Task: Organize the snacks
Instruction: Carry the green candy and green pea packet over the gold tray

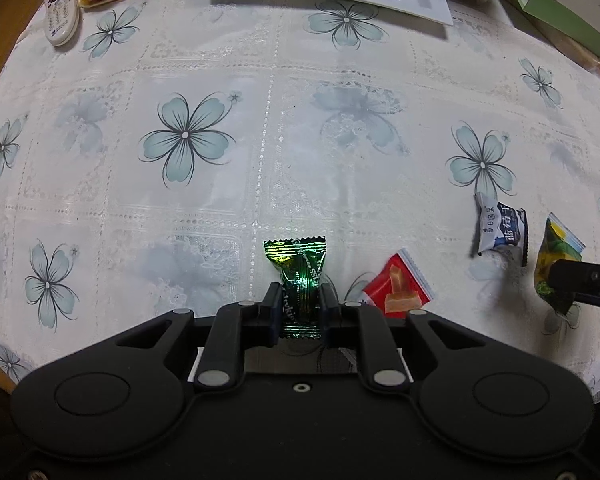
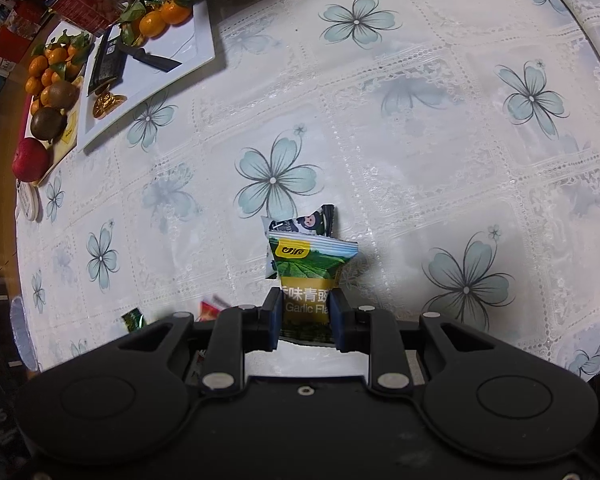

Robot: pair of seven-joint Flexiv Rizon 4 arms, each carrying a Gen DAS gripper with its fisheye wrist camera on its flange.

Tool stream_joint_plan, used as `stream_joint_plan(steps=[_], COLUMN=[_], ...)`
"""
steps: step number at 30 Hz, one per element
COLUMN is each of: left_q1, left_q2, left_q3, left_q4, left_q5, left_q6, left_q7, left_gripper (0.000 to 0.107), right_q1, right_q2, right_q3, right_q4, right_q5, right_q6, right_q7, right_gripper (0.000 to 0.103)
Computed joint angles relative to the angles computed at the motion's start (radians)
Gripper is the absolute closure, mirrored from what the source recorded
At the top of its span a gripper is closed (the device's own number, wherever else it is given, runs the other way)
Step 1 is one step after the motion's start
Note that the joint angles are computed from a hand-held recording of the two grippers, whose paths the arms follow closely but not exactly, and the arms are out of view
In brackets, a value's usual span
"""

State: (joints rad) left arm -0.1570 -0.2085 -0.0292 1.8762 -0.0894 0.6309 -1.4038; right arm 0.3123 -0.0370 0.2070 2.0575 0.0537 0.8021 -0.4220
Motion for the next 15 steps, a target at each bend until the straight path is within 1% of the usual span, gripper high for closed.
stream_joint_plan(steps=[4,8,10,13,15], left_q1=[0.015,0.018,0.02,0.03,0.036], left_q2=[0.046,0.121,0.159,0.217,0.255], left_q3=[0.006,0.017,0.023,0.035,0.042], left_q4=[0.045,0.12,0.161,0.221,0.256], left_q5=[-0.043,-0.055,-0.059,-0.105,-0.116], left_q6=[0.01,0.052,0.07,0.054,0.047], left_q7=[0.048,0.059,0.054,0.077,0.084], left_gripper=[0.083,0.083,0.083,0.083,0.083], right_q1=[0.001,0.003,0.006,0.016,0.026], right_q2=[0.006,0.029,0.054,0.11,0.16], right_q3=[0.0,0.006,0.014,0.037,0.058], right_q4=[0.013,0.041,0.067,0.12,0.166], right_q5=[-0.033,-0.063,-0.081,-0.143,-0.137], right_q6=[-0.012,-0.016,-0.002,0.014,0.049], right_q7=[0.027,0.069,0.095,0.167,0.197], right_gripper=[0.077,0.077,0.077,0.077,0.077])
